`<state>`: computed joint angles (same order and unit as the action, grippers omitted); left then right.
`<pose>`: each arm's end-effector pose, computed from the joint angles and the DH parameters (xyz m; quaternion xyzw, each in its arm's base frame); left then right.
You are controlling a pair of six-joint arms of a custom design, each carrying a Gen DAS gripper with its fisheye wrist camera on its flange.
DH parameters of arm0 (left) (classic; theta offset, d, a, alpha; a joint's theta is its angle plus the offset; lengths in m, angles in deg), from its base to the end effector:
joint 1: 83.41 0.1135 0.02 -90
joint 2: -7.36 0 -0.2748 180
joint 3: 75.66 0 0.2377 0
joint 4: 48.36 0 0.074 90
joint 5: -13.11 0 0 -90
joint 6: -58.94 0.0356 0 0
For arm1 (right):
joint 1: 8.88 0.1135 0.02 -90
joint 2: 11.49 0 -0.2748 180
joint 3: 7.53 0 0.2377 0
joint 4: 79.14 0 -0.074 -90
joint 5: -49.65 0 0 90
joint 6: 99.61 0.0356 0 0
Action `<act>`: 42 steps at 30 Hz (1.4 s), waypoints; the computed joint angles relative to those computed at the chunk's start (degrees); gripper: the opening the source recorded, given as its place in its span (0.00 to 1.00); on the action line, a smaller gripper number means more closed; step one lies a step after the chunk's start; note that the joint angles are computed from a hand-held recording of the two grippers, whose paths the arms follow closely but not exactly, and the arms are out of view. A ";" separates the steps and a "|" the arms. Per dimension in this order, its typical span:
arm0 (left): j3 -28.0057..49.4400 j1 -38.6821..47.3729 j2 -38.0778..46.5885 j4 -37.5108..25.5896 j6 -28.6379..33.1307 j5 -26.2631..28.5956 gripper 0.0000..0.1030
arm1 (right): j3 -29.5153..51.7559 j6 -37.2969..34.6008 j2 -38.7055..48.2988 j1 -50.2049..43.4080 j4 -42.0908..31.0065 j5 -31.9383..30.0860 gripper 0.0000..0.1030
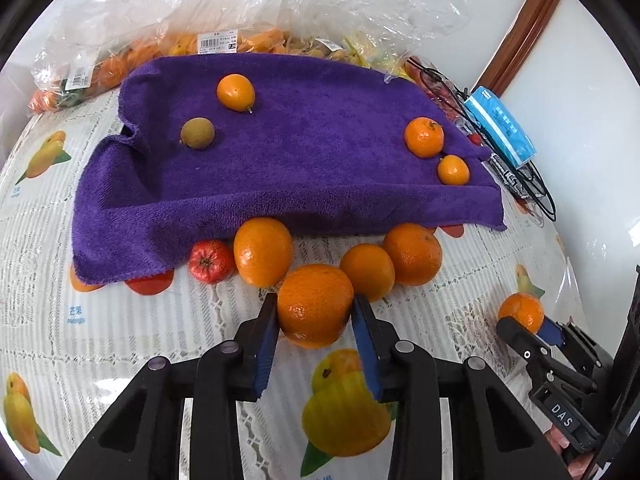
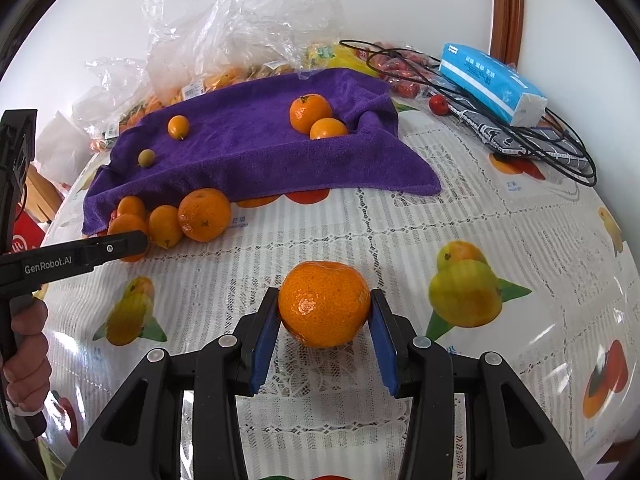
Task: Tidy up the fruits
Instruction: 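Carry both held oranges up and over onto the purple towel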
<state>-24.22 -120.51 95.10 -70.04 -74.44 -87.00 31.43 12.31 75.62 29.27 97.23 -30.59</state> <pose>0.2100 -0.1510 0.1549 -0.0767 0.9547 -0.1128 0.2644 0.1863 0.1387 0.1252 -0.1053 0.9360 0.0937 0.3226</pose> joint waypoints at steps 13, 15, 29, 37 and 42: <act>-9.38 -2.95 -6.06 6.18 -4.70 -6.43 0.33 | -0.28 -1.64 0.15 4.29 2.12 1.66 0.42; -9.86 -3.71 -6.26 6.47 -4.96 -7.51 0.33 | -0.36 -1.53 -0.49 5.15 2.19 2.51 0.42; -12.24 -8.30 -15.00 -0.67 -9.60 -14.63 0.33 | 1.37 -1.23 -3.77 7.73 1.57 4.21 0.42; -10.48 -9.49 -21.22 -8.49 -11.47 -17.76 0.33 | 5.50 -3.50 -3.90 7.75 0.99 4.66 0.42; -8.75 -8.16 -23.59 -10.98 -9.37 -19.22 0.33 | 8.75 -4.84 -1.87 6.73 1.05 3.66 0.42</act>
